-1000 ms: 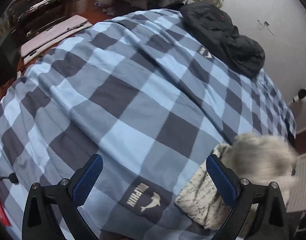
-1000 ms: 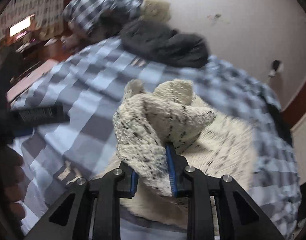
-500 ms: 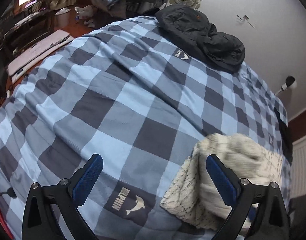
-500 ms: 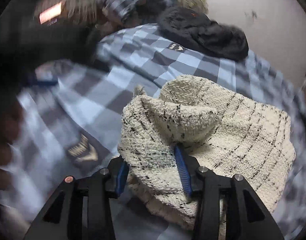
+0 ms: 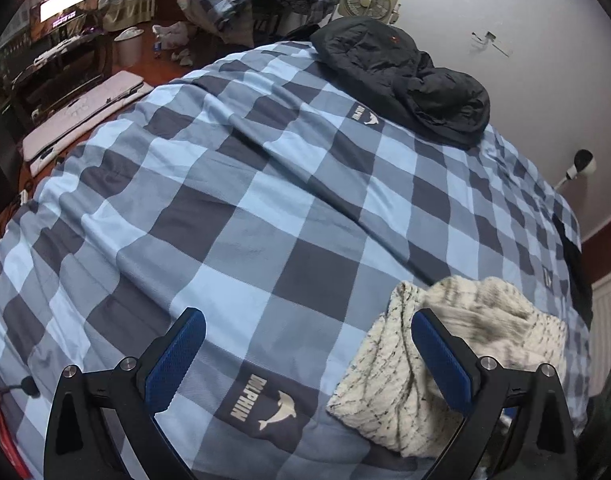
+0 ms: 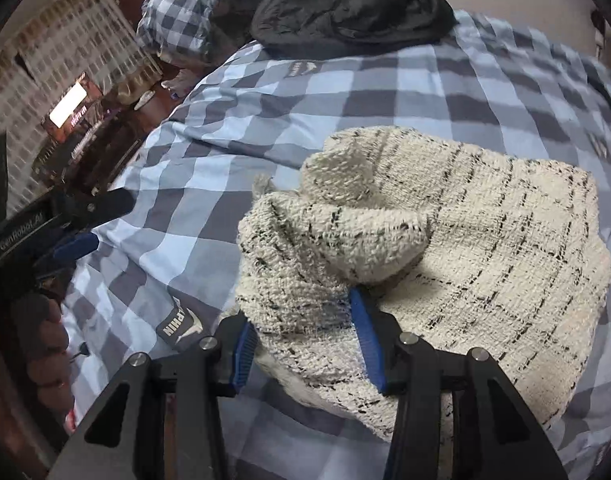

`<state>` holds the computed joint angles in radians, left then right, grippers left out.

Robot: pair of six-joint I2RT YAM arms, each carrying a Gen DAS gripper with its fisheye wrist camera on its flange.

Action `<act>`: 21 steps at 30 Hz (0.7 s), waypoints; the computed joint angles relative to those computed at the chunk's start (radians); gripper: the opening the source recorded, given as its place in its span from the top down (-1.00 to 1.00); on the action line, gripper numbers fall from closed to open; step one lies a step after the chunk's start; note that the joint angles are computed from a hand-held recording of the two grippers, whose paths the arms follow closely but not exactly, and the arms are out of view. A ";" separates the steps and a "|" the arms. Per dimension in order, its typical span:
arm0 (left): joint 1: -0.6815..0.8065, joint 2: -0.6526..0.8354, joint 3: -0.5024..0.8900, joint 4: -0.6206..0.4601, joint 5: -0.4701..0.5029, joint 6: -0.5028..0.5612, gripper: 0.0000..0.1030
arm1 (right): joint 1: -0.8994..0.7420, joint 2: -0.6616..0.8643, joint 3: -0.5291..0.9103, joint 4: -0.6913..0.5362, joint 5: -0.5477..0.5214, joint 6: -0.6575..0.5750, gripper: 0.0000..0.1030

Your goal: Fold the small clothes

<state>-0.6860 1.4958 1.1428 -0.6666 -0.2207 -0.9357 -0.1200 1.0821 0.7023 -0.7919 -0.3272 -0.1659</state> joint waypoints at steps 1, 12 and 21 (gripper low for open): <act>0.002 -0.005 -0.003 0.002 0.000 -0.003 -1.00 | 0.062 -0.013 -0.005 0.013 0.018 0.044 0.14; -0.008 0.115 0.032 0.159 0.216 0.101 -1.00 | 0.336 -0.045 -0.146 0.171 0.081 0.069 -0.99; 0.093 -0.013 -0.084 0.236 0.284 0.009 -1.00 | -0.115 -0.009 0.010 -0.257 -0.400 -0.281 -0.99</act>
